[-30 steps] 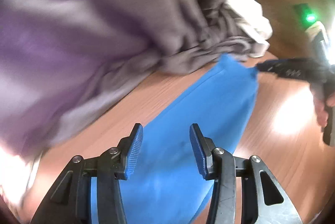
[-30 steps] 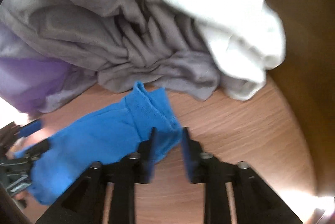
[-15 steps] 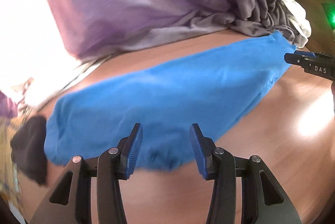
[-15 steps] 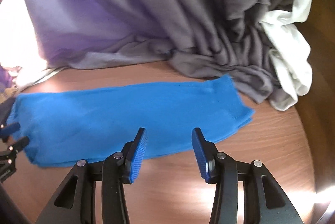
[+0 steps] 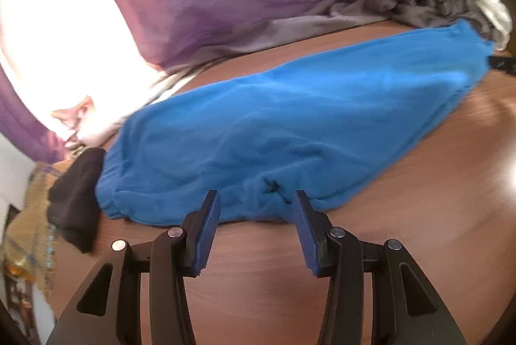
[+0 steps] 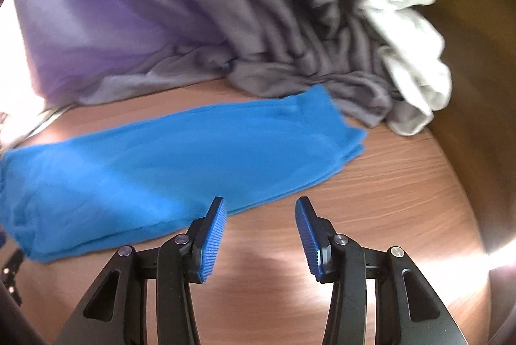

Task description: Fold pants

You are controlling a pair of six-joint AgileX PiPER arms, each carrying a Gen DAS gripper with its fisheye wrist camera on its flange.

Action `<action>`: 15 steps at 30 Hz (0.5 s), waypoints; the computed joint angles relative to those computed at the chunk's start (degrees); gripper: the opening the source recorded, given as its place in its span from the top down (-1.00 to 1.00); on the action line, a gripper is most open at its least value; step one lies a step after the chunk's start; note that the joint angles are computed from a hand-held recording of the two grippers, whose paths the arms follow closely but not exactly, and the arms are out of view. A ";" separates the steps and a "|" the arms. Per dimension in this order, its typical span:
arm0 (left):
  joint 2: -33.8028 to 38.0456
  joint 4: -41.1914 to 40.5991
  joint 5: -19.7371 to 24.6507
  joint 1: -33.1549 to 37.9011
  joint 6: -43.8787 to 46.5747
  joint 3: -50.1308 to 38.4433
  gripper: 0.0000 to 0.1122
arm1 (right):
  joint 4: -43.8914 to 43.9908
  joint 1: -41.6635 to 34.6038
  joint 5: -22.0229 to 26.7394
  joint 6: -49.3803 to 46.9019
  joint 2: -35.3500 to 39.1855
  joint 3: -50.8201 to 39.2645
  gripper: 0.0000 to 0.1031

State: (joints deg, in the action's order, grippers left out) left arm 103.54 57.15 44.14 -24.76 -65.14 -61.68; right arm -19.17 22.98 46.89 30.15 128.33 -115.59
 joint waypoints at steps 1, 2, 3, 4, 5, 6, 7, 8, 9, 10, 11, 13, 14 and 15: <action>0.73 -0.16 0.55 0.05 0.38 -0.59 0.19 | -2.34 0.07 0.78 2.18 0.62 -0.93 0.11; 1.42 0.09 1.29 -0.15 0.20 -1.14 0.21 | -5.65 0.18 1.61 5.45 1.06 -1.44 0.11; 2.68 0.48 2.82 -0.65 -0.17 -2.17 0.21 | -8.54 0.28 2.73 8.41 1.63 -2.24 0.08; 3.71 0.03 3.93 -0.87 0.33 -3.28 0.21 | -11.26 0.45 3.84 10.94 2.28 -3.22 -0.05; 4.29 -0.25 4.67 -1.02 0.37 -3.88 0.21 | -14.58 0.74 4.72 13.48 2.87 -3.94 -0.13; 5.33 -1.50 6.02 -1.22 1.13 -5.18 0.21 | -17.10 0.94 5.69 15.59 3.55 -4.87 -0.13; 5.89 -2.94 7.42 -1.58 2.02 -5.97 0.21 | -20.24 0.91 4.36 19.21 3.79 -4.60 -0.13; 6.15 -3.89 7.95 -1.69 2.49 -6.46 0.21 | -21.09 0.44 2.35 21.08 3.22 -3.15 -0.13; 6.17 -5.14 7.76 -1.65 2.68 -6.35 0.21 | -20.07 -0.11 1.70 20.83 3.33 -3.53 -0.13; 6.46 -5.55 7.75 -1.52 2.89 -6.63 0.21 | -18.59 -0.65 1.86 20.18 3.87 -4.76 -0.13; 7.00 -5.44 8.38 -1.47 2.33 -7.19 0.21 | -18.23 -0.86 1.56 20.26 3.96 -4.88 -0.13; 7.72 -5.77 8.88 -0.69 1.47 -8.80 0.23 | -17.66 -1.19 2.86 19.61 5.26 -7.30 -0.13; 7.72 -5.79 8.65 -0.44 1.23 -9.14 0.34 | -17.01 -1.29 3.85 18.64 6.42 -9.31 -0.13; 7.73 -5.33 8.25 -0.38 0.94 -9.23 0.48 | -16.02 -1.50 4.22 17.59 7.29 -10.72 -0.13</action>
State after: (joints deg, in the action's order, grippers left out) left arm 111.28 51.82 52.40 -25.14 -64.20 -70.92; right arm -35.19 21.48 51.11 47.74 135.62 -126.31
